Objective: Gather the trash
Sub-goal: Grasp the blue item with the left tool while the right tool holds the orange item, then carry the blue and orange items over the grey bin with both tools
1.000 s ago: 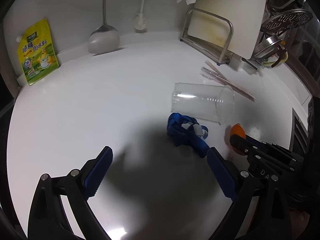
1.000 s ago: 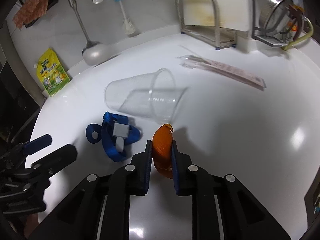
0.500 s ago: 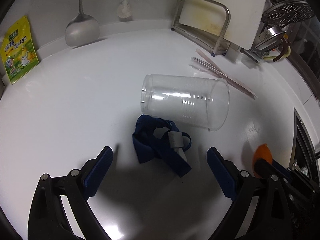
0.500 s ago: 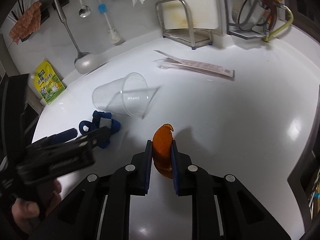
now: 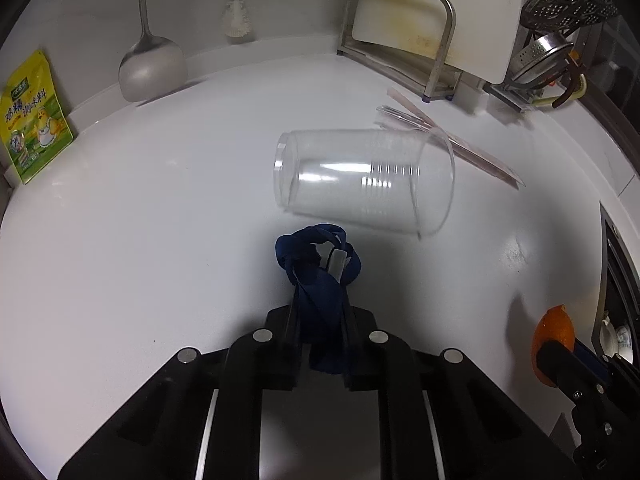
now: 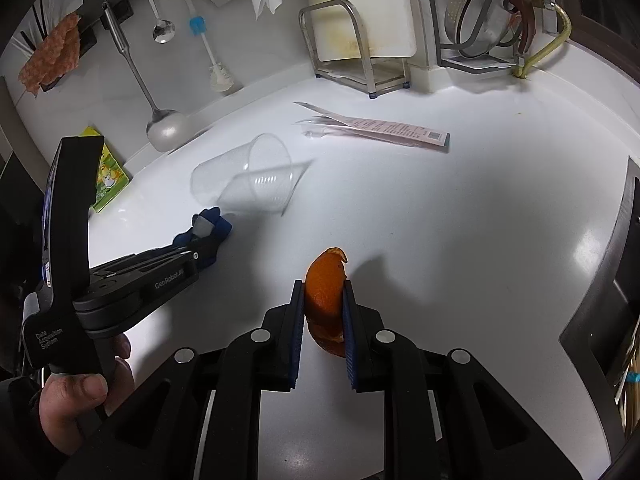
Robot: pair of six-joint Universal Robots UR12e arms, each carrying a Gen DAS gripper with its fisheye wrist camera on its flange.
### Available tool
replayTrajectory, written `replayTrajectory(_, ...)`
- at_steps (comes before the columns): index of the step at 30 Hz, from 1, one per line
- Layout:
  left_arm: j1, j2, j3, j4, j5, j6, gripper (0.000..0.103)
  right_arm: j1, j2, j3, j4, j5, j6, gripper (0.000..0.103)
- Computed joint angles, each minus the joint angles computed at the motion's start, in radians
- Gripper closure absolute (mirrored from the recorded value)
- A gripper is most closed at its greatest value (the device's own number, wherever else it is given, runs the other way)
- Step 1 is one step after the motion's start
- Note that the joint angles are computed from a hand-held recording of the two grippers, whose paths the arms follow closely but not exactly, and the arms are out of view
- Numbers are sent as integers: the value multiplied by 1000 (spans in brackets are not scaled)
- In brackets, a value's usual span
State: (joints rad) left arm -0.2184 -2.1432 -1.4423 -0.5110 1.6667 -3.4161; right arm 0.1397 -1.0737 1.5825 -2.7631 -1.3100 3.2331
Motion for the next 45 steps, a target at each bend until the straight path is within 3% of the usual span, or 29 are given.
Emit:
replayTrajectory(11,-5,77,-90,50,7,31,90,3,-22,16,-2,10,-26,86)
replayTrajectory(22,-34,162,-166,60,36,34,90,-7,-88,71,9,58,-74,86)
replayTrajectory(32,-102,241,-246,45,82,-35,90,-59,-201,187,100,155,-216,86)
replayTrajectory(45,-212,277,-292,-23,195,-159,90,-136,-317,311,257,239,-456,86)
